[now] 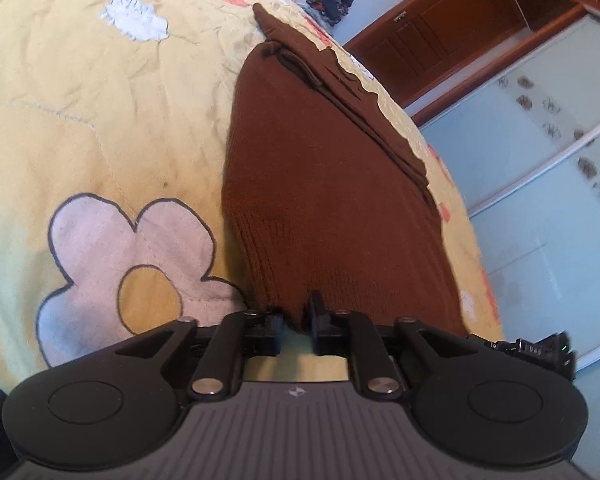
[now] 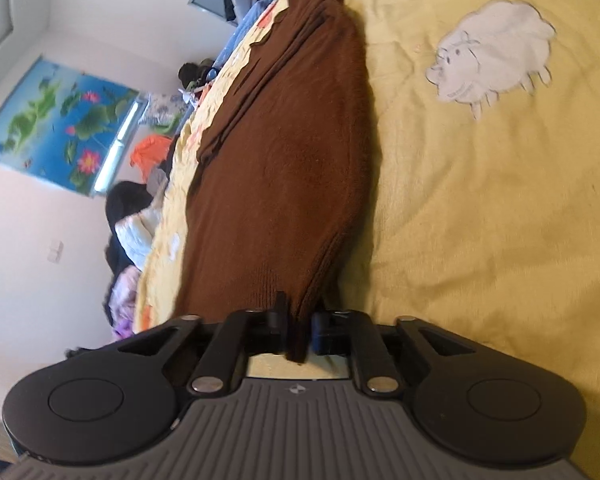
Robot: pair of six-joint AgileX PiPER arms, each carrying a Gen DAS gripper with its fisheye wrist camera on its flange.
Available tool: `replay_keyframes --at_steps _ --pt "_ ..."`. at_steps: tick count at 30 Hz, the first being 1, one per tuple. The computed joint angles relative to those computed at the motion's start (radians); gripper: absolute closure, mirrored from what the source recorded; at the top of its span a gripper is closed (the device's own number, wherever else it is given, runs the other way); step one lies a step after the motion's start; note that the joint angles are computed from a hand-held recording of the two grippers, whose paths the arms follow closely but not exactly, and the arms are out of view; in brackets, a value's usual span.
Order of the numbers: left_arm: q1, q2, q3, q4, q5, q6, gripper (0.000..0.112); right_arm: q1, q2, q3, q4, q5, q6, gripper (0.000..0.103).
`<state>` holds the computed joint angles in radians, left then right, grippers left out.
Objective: Fold small clothes
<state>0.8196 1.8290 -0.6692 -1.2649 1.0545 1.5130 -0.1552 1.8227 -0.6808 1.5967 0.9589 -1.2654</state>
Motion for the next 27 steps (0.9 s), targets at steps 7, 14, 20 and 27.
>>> replay_keyframes --at_steps 7,14,20,27 --pt "-0.083 -0.030 0.001 -0.061 -0.041 -0.014 0.070 0.078 -0.014 -0.078 -0.026 -0.059 0.019 0.032" --pt "-0.147 -0.097 -0.017 0.007 -0.112 -0.016 0.107 0.107 0.011 -0.126 -0.158 -0.048 0.067 0.089" --pt "-0.187 -0.087 -0.173 -0.081 -0.036 -0.054 0.107 0.035 0.036 -0.250 -0.061 0.108 0.035 0.089" --pt "-0.398 0.178 -0.677 -0.249 -0.154 -0.176 0.107 0.046 0.354 -0.883 -0.020 0.063 0.262 0.089"
